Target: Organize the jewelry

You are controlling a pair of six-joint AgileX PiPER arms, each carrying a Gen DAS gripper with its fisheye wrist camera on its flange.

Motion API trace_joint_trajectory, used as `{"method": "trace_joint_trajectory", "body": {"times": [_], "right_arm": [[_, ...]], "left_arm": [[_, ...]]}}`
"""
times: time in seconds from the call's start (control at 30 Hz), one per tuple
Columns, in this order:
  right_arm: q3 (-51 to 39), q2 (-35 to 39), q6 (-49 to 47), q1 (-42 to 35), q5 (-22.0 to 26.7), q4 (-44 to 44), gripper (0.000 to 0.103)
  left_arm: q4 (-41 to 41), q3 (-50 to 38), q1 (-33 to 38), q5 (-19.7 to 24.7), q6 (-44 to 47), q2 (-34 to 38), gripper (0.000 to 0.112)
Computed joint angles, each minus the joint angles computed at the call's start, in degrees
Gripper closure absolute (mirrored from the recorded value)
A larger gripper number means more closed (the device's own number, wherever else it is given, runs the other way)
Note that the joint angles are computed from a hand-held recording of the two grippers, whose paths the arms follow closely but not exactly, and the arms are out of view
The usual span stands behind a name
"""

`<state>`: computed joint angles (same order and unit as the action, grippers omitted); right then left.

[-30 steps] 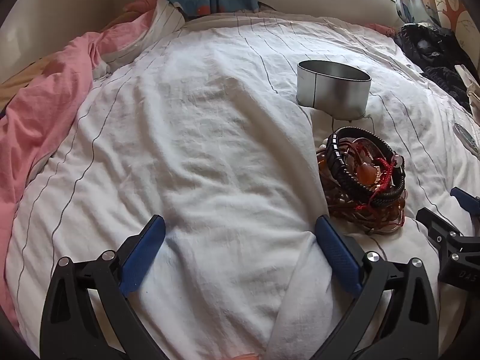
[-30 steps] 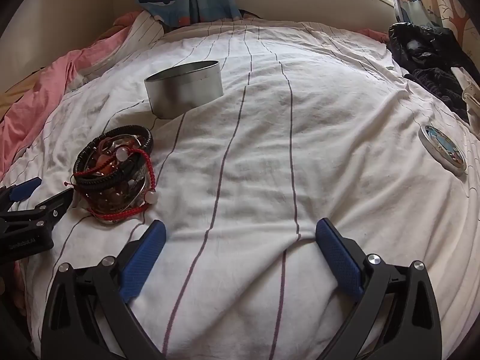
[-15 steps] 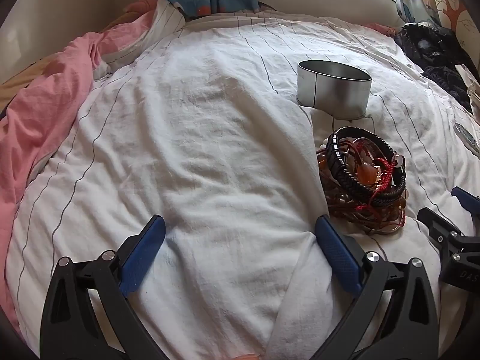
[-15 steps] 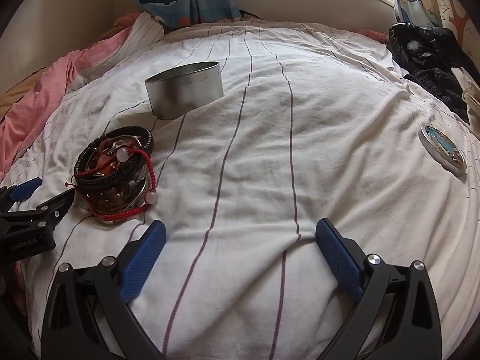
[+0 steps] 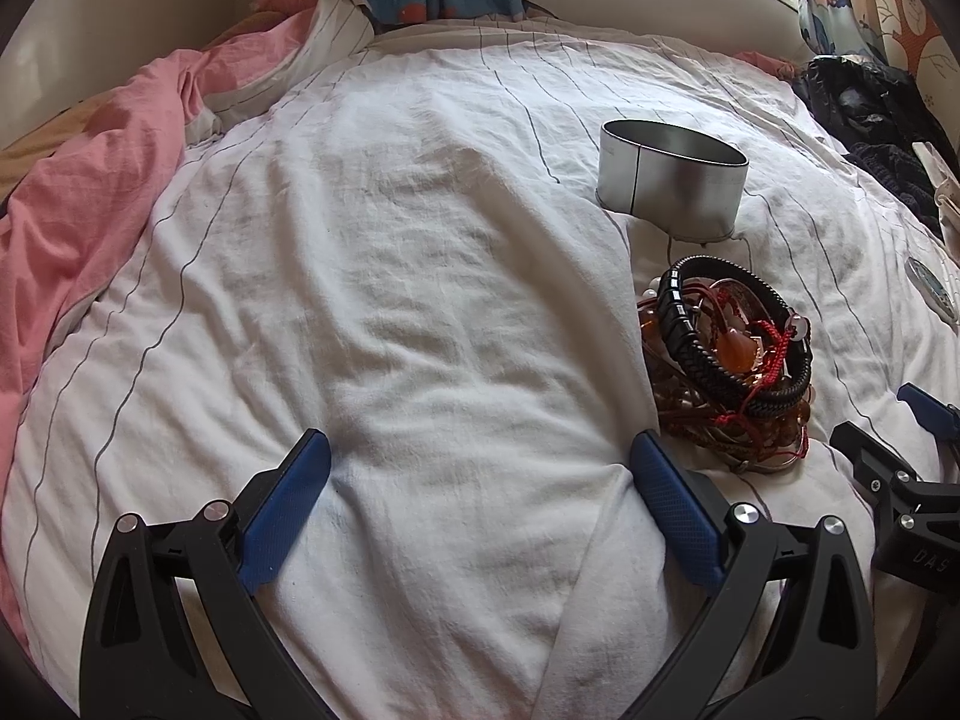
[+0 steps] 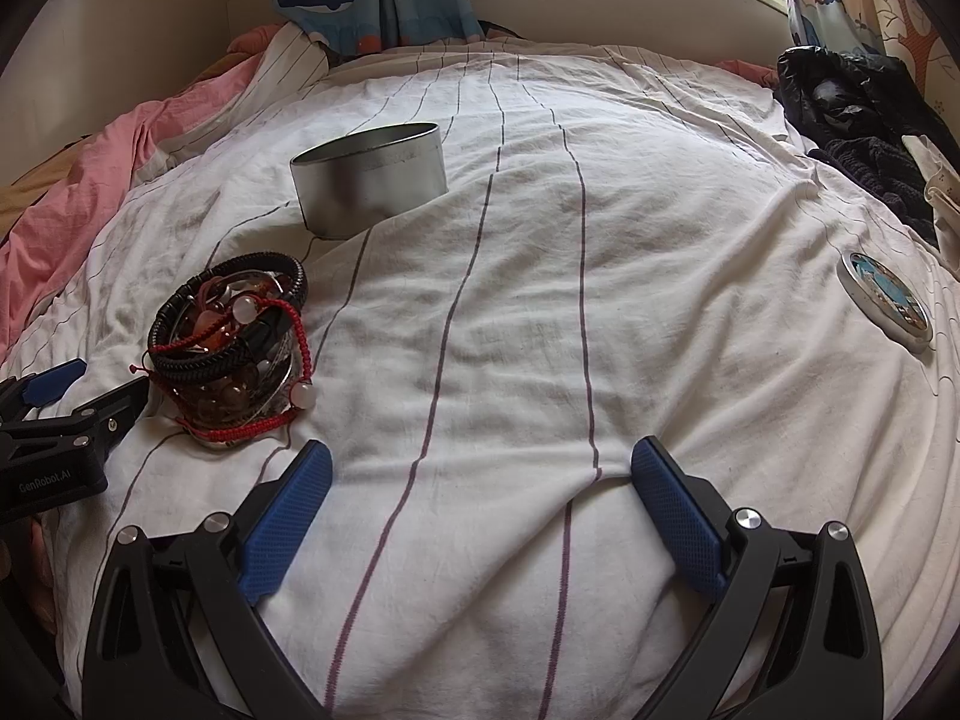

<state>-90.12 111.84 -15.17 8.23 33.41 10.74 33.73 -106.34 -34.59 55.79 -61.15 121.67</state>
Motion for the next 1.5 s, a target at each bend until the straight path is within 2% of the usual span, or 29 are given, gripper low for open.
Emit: {"method": "trace_joint_trajectory", "body": {"times": [0.67, 0.87, 1.03, 1.1, 1.17, 1.27, 1.4, 1.5], "right_arm": [[-0.08, 0.04, 0.16, 0.05, 0.03, -0.16, 0.007], [0.58, -1.02, -1.69, -0.12, -0.40, 2.17, 0.007], [5.86, -4.84, -15.69, -2.20, -4.83, 16.16, 0.007], [5.82, -5.40, -22.06, -2.40, -4.33, 21.86, 0.007], [2.78, -4.03, -24.46, -2.36, -0.59, 23.19, 0.007], [-5.14, 0.27, -27.01, -2.78, 8.20, 25.08, 0.009], [-21.24, 8.99, -26.87, -3.44, 22.93, 24.09, 0.027], [-34.58, 16.69, -25.74, -4.23, 34.43, 24.59, 0.036]], "left_arm": [[0.79, -0.85, -0.70, 1.31, -0.24, 0.10, 0.016], [1.79, -1.87, -1.32, 2.70, -0.15, 0.16, 0.016], [1.50, -1.84, -1.19, 2.70, 0.02, 0.18, 0.016], [1.49, -1.97, -1.22, 2.75, -0.03, 0.43, 0.016], [1.36, -2.02, -1.17, 2.65, -0.01, 0.58, 0.016], [0.97, -1.28, -0.87, 1.77, -0.06, 0.25, 0.016], [0.21, -1.10, -0.44, 1.21, 0.44, 0.19, 0.016], [-0.45, -1.50, -0.11, 1.20, 1.07, 0.40, 0.016]]}}
